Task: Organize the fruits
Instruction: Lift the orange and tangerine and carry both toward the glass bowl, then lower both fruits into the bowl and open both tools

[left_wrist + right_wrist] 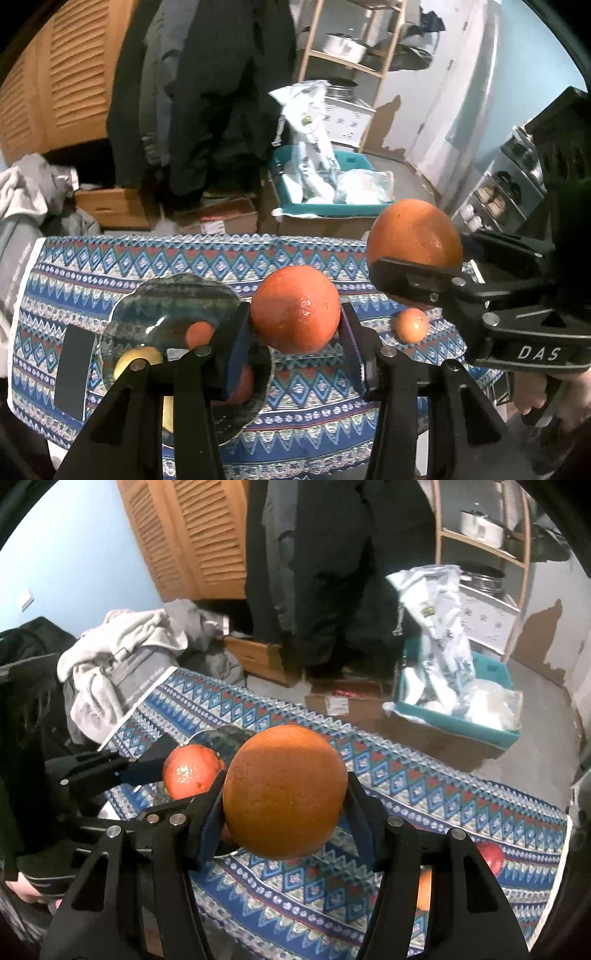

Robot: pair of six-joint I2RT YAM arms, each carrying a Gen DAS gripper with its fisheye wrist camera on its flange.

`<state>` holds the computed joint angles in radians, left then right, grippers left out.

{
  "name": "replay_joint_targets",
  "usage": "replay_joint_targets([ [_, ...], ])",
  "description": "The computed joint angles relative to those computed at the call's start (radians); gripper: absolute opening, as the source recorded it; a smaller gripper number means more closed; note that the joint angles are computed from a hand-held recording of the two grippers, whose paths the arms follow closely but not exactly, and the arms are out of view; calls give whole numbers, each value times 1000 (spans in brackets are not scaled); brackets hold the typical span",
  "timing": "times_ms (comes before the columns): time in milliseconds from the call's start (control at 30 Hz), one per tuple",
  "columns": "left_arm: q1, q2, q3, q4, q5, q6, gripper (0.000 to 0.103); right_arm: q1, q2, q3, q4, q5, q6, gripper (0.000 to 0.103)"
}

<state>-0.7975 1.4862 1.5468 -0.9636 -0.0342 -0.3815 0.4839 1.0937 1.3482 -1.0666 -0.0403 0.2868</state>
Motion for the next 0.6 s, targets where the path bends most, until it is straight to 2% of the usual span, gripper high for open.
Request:
replay_joint_targets([
  [600,272,-16,-174,70,71,63,47,45,328,54,175,-93,55,60],
])
